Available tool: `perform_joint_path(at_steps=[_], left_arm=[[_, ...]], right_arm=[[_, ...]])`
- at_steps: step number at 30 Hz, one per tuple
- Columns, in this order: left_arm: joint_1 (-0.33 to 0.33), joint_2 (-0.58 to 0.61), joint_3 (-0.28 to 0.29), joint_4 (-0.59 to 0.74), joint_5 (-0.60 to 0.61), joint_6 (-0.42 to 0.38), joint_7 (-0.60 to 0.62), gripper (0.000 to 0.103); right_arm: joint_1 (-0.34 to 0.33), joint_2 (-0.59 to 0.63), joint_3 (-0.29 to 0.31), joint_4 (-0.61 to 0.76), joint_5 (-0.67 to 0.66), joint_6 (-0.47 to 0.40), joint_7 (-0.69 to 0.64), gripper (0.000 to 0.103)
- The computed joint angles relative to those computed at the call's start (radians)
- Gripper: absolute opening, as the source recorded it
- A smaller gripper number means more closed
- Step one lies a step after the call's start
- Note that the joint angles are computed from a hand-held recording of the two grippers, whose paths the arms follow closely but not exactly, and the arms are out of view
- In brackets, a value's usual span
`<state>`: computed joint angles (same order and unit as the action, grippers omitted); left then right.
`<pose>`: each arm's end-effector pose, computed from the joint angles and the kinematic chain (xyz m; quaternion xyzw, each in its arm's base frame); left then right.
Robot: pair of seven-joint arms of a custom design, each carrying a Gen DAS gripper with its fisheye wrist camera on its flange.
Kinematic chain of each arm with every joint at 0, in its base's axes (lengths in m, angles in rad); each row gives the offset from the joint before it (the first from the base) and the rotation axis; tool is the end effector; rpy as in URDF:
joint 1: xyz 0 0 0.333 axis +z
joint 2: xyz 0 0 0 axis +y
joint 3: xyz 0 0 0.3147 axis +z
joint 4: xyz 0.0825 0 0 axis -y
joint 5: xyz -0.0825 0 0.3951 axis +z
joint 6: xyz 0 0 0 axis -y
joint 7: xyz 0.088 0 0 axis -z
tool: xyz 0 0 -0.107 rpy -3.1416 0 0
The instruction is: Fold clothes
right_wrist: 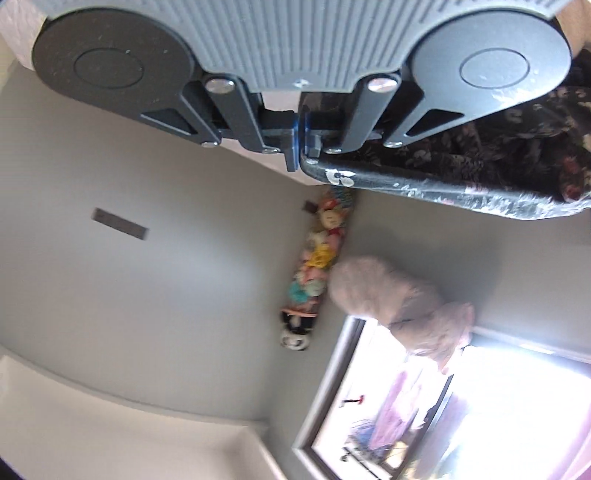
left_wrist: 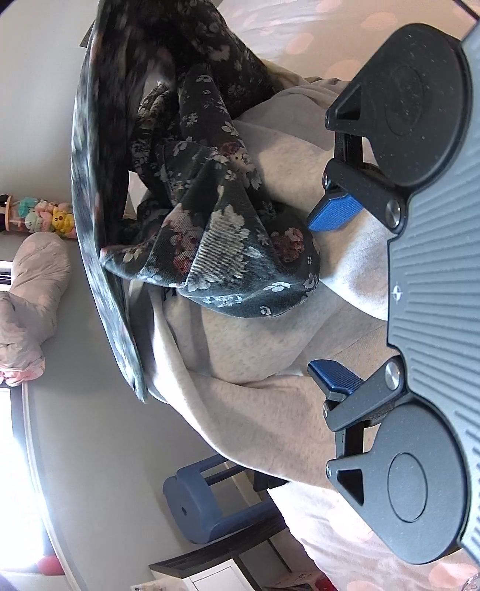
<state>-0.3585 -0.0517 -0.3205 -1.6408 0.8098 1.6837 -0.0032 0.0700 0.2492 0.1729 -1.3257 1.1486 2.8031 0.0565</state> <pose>0.4778 -0.3024 0.6581 -0.8544 0.3283 -0.1735 0.3634 0.6767 0.1025 0.7177 -0.7023 0.2618 -0.4060 0.5228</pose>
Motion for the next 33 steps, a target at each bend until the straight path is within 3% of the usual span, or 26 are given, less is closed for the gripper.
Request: perform_joint_path(at_steps=[4, 9, 12, 17, 19, 22, 25, 28, 32, 33], left_arm=[[-0.018, 0.027, -0.013, 0.048, 0.040, -0.025, 0.014, 0.076], [-0.057, 0.083, -0.009, 0.127, 0.092, -0.042, 0.060, 0.077], [-0.089, 0.126, -0.001, 0.185, 0.119, -0.060, 0.090, 0.077], [-0.154, 0.204, 0.023, 0.288, 0.161, -0.077, 0.148, 0.077], [-0.183, 0.246, 0.038, 0.344, 0.177, -0.083, 0.173, 0.076], [-0.229, 0.322, 0.065, 0.444, 0.189, -0.070, 0.211, 0.076], [-0.278, 0.419, 0.092, 0.575, 0.193, -0.058, 0.290, 0.077], [-0.329, 0.533, 0.122, 0.738, 0.190, -0.065, 0.395, 0.077], [-0.371, 0.657, 0.158, 0.919, 0.146, -0.073, 0.511, 0.077], [-0.378, 0.688, 0.166, 0.968, 0.126, -0.075, 0.532, 0.077]], right_arm=[[-0.034, 0.038, -0.055, 0.070, -0.105, 0.005, 0.189, 0.003], [-0.138, -0.008, -0.053, 0.022, -0.048, 0.016, 0.141, 0.003], [-0.176, -0.026, -0.080, 0.014, 0.001, 0.032, 0.152, 0.003], [-0.227, -0.039, -0.115, 0.009, 0.067, 0.095, 0.137, 0.003], [-0.255, -0.043, -0.116, 0.013, 0.144, 0.159, 0.053, 0.003], [-0.285, -0.039, -0.156, 0.018, 0.109, 0.191, 0.094, 0.003], [-0.320, -0.081, -0.217, -0.070, -0.075, 0.060, 0.270, 0.004], [-0.334, -0.137, -0.247, -0.189, -0.170, -0.016, 0.307, 0.004], [-0.334, -0.198, -0.290, -0.306, -0.215, -0.128, 0.311, 0.015], [-0.332, -0.211, -0.299, -0.334, -0.215, -0.140, 0.298, 0.024]])
